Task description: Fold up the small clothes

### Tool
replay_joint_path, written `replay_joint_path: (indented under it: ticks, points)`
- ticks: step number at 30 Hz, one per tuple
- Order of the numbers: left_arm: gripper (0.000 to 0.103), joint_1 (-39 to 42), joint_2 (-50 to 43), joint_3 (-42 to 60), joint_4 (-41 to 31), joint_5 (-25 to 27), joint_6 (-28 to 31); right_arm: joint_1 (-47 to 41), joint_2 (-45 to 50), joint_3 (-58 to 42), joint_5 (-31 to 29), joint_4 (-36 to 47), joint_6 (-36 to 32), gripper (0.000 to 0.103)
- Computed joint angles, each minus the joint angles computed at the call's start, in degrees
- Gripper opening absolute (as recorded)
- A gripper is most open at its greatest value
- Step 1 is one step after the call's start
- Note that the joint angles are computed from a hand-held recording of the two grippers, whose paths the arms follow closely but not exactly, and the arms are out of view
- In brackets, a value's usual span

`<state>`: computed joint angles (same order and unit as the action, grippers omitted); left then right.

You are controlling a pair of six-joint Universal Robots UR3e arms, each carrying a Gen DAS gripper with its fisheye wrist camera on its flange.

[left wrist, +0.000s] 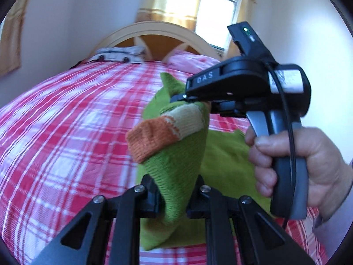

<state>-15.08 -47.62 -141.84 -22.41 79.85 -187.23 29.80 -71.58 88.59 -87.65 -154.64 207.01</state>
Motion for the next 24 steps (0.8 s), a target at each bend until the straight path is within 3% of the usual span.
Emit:
replay_joint_path:
  ticks: [6,15,24]
  points:
    - [0.017,-18.16,-18.89,8.43,10.01,11.66,-4.02,-5.56,-12.55,13.31,-0.03,0.95,-3.36,0.017]
    - [0.017,-33.91,-35.57,21.57,11.34,21.61,-5.72,-18.42,-31.22,31.72,6.32,1.76,-9.87,0.017]
    - [0.017,-40.71,-46.18,31.95,8.39,23.39,-6.75,-30.60,-45.90,41.18,11.13,8.84,-19.69,0.017]
